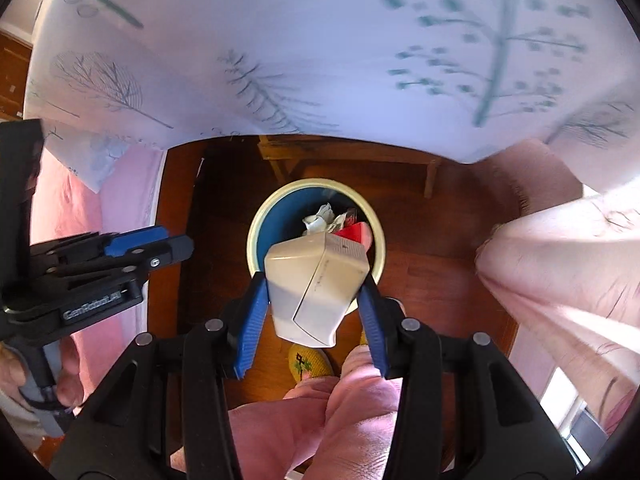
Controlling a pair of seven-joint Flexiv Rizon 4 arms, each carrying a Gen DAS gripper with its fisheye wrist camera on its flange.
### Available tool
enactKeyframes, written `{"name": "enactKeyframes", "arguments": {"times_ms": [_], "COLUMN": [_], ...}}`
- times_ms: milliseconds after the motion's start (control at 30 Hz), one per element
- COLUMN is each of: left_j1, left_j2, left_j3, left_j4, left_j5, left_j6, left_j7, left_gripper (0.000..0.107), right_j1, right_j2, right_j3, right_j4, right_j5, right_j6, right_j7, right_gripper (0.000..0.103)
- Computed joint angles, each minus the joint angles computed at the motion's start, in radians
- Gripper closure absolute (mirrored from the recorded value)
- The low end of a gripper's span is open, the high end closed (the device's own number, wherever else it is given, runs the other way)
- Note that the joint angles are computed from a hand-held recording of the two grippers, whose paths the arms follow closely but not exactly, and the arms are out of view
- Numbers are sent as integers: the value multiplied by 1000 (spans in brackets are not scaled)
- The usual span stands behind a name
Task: Collect trash
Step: 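Carry both items over the trash bin and open both tools to drop them, then raise both tools back toward the green glove and milk carton on the table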
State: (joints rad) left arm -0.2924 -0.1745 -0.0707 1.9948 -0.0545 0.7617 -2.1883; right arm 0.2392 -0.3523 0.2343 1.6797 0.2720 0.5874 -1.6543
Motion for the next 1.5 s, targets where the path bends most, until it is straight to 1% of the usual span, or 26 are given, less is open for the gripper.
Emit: {"name": "enactKeyframes", "arguments": {"times_ms": [167, 200, 233, 300, 400, 500, 633, 700, 767, 867, 967, 1067, 1100, 1133, 1200, 1267, 1300, 1333, 1367, 1400, 1467, 1500], "left_j1": [27, 32, 37, 49, 69, 89, 112, 121, 131, 146, 157, 158, 164, 152, 151, 144, 139, 138, 137, 138, 142, 152], "left_j2": [78, 93, 108, 134, 182, 219, 254, 264, 265, 257, 229, 188, 168, 156, 113, 61, 45, 17, -10, -47, -103, -151], "left_j3": [25, 27, 29, 31, 36, 32, 25, 18, 10, 5, -10, -19, -31, -23, -23, -17, -8, -3, 5, 12, 28, 33], "left_j4": [39, 44, 49, 61, 69, 49, -18, -62, -128, -235, -385, -531, -598, -634, -758, -878, -913, -969, -1016, -1081, -1164, -1233], "left_j5": [5, 13, 19, 24, 24, 32, 45, 56, 72, 93, 137, 185, 209, 220, 253, 277, 282, 287, 286, 284, 264, 249], "left_j6": [-50, -61, -70, -80, -104, -139, -213, -251, -299, -363, -446, -517, -547, -563, -613, -657, -667, -682, -694, -706, -710, -720], "left_j7": [-8, -17, -27, -37, -49, -66, -80, -87, -93, -88, -83, -74, -68, -66, -41, -15, -2, 17, 32, 56, 99, 132], "left_gripper": [72, 72, 72, 72, 72, 72, 72, 72, 72, 72, 72, 72, 72, 72, 70, 66, 58, 47, 43, 39, 38, 38], "right_j1": [36, 42, 48, 57, 69, 72, 59, 54, 50, 42, 38, 31, 32, 34, 36, 49, 55, 62, 69, 80, 101, 109], "right_j2": [-58, -63, -71, -90, -108, -119, -106, -97, -83, -82, -89, -123, -136, -155, -196, -232, -261, -292, -309, -342, -422, -455], "right_j3": [10, 13, 15, 15, 18, 17, 16, 16, 16, 13, 8, 5, 3, 1, -1, -5, -8, -11, -14, -19, -33, -39], "right_j4": [-67, -75, -89, -123, -167, -221, -277, -328, -358, -465, -563, -698, -736, -788, -883, -962, -1026, -1087, -1118, -1183, -1337, -1398], "right_j5": [-24, -31, -38, -52, -63, -70, -61, -50, -34, 1, 34, 70, 75, 79, 87, 82, 77, 72, 67, 58, 36, 28], "right_j6": [-15, -19, -29, -49, -84, -131, -190, -228, -247, -298, -327, -352, -358, -366, -383, -378, -396, -404, -404, -414, -449, -463], "right_j7": [-10, -11, -13, -16, -11, -14, -36, -50, -61, -72, -69, -66, -63, -57, -47, -36, -25, -13, -3, 12, 48, 61], "right_gripper": [60, 56, 47, 41, 41, 41, 41, 41, 41, 41, 41, 41, 41, 41, 41, 41, 41, 41, 41, 41, 41, 41]}}
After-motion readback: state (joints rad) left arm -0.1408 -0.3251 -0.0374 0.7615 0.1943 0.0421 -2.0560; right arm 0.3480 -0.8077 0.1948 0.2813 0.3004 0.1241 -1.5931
